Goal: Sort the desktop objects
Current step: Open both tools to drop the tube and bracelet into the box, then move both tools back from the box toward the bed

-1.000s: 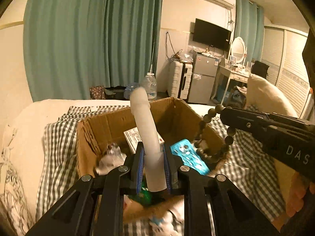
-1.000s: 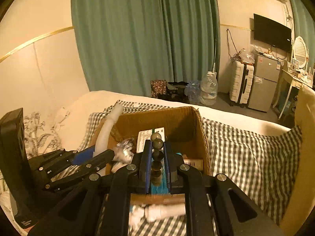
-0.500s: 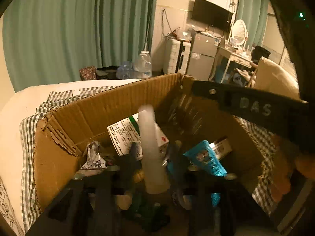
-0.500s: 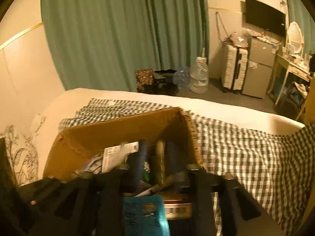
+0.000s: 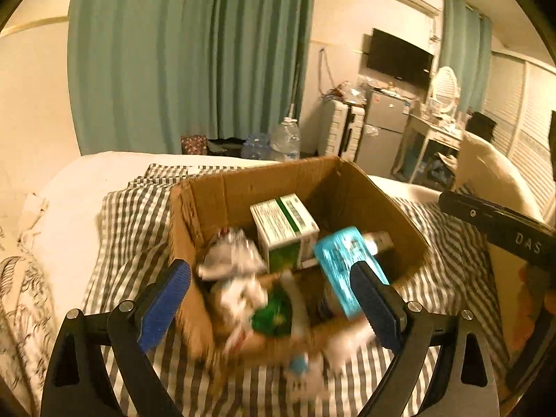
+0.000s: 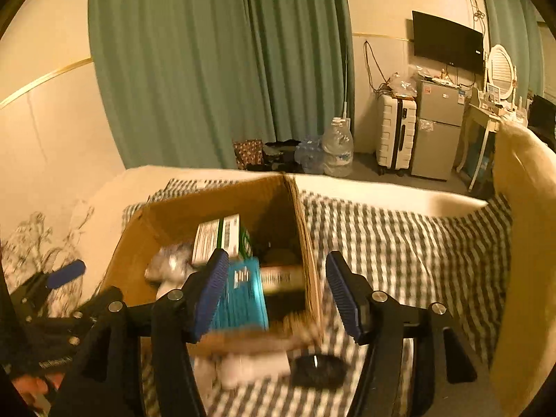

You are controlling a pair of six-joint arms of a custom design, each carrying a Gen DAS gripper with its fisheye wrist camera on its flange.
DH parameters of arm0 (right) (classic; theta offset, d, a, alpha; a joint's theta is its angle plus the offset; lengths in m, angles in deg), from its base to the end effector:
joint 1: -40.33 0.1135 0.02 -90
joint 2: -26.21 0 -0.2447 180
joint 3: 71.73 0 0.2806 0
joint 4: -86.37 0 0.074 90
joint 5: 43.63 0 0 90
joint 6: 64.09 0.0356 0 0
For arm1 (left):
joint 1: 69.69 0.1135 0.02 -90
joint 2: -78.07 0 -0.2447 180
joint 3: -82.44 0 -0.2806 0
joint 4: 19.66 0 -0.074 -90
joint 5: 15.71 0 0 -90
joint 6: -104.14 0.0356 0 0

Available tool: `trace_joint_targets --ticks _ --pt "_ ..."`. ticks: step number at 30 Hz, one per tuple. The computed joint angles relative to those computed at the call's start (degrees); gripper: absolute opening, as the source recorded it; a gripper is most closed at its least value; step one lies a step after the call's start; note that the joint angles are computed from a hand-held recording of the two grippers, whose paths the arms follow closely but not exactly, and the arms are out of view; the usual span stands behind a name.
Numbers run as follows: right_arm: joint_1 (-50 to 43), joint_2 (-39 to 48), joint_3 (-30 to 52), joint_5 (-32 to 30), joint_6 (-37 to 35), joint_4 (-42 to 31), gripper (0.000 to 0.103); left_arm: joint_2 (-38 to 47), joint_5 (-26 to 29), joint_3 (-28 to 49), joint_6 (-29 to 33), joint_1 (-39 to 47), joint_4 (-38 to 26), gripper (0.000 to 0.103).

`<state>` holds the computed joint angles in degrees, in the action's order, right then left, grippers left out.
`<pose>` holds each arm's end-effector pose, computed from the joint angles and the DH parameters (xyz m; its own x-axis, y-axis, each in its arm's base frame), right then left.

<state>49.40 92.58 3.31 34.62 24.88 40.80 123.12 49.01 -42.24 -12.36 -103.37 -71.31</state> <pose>0.2816 0.0523 0.3146 -0.5872 -0.1116 -0.8018 -0.3258 0.9393 0.1079 0.1773 -0.0999 0.2665 -0.5971 -0.0870 -0.7975 -0.0353 0.9960 -0.0822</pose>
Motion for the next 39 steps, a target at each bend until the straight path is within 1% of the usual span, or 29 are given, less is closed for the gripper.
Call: trace_joint_targets --ticks 1,3,5,7,9,10,11,13,15,17,19,20,22,23,24,26,27,28,30,32,33,34,35,36,37,38,39 --pt "-0.5 -2.5 -2.0 -0.3 -0.1 -0.8 0.060 -3.7 -2.3 -1.6 -1.5 -3.6 -2.8 0.096" --pt "-2.0 -7.7 -6.2 -2.4 -0.3 -3.2 0.060 -7.1 -5.0 -3.1 -3.0 -9.2 -6.3 0.096" --pt "-3.3 -11.3 -9.6 -4.4 -0.1 -5.2 0.060 -10.1 -7.4 -5.3 -3.5 -17.6 -11.0 0.096" --pt "-4.8 -14.9 -13.2 -6.3 -0.1 -7.2 0.060 -9.9 -10.0 -6.6 -3.6 -25.4 -14.8 0.096" --pt "-5.8 -18.1 -16.6 -7.0 -0.3 -9.2 0.060 -8.7 -12.5 -8.3 -4.0 -33.3 -17.7 0.096" --pt "-5.7 -19.0 -17.5 -6.7 -0.5 -10.0 0.061 -8.7 -12.2 -9.1 -4.1 -36.2 -18.8 0.096" --pt "-5.6 -20.4 -18.8 -6.5 -0.9 -10.9 0.061 -8.9 -10.6 -9.8 -4.1 -37.3 -19.2 0.096" --pt "-6.0 -22.7 -20.8 -6.5 -2.0 -12.6 0.061 -9.7 -7.7 -10.8 -3.7 -37.7 -19.9 0.096" --pt "-7.7 -25.0 -21.9 -8.3 -2.3 -14.7 0.061 -10.5 -7.7 -11.4 -5.3 -38.3 -20.9 0.096" --pt "-10.6 -26.7 -21.8 -10.5 -2.8 -17.9 0.061 -8.8 -6.6 -12.2 -6.2 -39.1 -21.6 0.096" --pt "-14.3 -29.2 -20.5 -12.1 -4.9 -22.7 0.060 -3.7 -6.4 -11.9 -7.4 -42.2 -23.0 0.096" --pt "-17.3 -31.1 -19.7 -14.2 -7.1 -25.2 0.061 -1.2 -5.6 -11.8 -6.6 -42.9 -23.2 0.096" --pt "-26.0 -34.2 -16.2 -19.5 -14.8 -31.4 0.060 3.9 -4.6 -11.9 -6.0 -45.7 -23.5 0.096" --pt "-27.7 -34.6 -15.0 -19.8 -17.0 -32.9 0.060 5.3 -4.0 -11.9 -5.7 -46.5 -23.4 0.096" --pt "-30.6 -35.2 -12.8 -20.0 -20.7 -35.3 0.061 5.5 -3.5 -12.3 -4.7 -46.6 -22.7 0.096" --pt "-36.2 -35.9 -10.1 -22.2 -27.0 -39.1 0.061 3.6 -1.5 -12.9 -2.2 -45.1 -21.6 0.095" --pt "-40.3 -35.5 -8.7 -24.9 -31.9 -42.2 0.061 2.2 -0.9 -13.2 -1.9 -44.2 -21.6 0.095" --pt "-42.3 -35.2 -7.9 -25.8 -34.6 -44.0 0.061 -0.5 -0.2 -13.7 -1.8 -43.6 -21.7 0.095" --pt "-44.9 -35.1 -8.1 -26.3 -39.0 -47.0 0.061 -5.1 -0.9 -13.9 -3.2 -45.3 -23.0 0.095" --pt "-44.9 -35.3 -10.1 -25.5 -39.5 -48.0 0.061 -7.3 -1.8 -13.4 -6.1 -47.6 -24.2 0.095" --pt "-44.4 -35.7 -11.8 -24.4 -39.2 -49.0 0.061 -7.7 -2.4 -13.1 -9.9 -49.7 -25.0 0.095" --pt "-44.2 -35.8 -13.0 -24.0 -39.3 -50.0 0.061 -7.3 -3.0 -12.8 -14.3 -51.2 -25.7 0.095" --pt "-43.7 -37.1 -14.8 -23.7 -39.8 -52.0 0.061 -6.3 -3.8 -12.5 -20.0 -53.1 -26.9 0.095" --pt "-42.4 -38.9 -16.4 -23.2 -39.7 -53.0 0.061 -5.4 -4.1 -12.1 -24.2 -54.1 -27.6 0.095" --pt "-40.6 -41.3 -17.9 -22.3 -39.0 -53.7 0.061 -4.1 -4.1 -11.9 -30.7 -55.9 -28.6 0.095" --pt "-38.7 -43.8 -19.4 -21.3 -38.4 -54.7 0.061 -1.7 -4.4 -11.4 -36.1 -57.6 -29.6 0.095" --pt "-35.3 -46.7 -21.2 -20.1 -36.8 -55.7 0.061 1.2 -4.2 -10.9 -39.5 -58.3 -30.1 0.096"
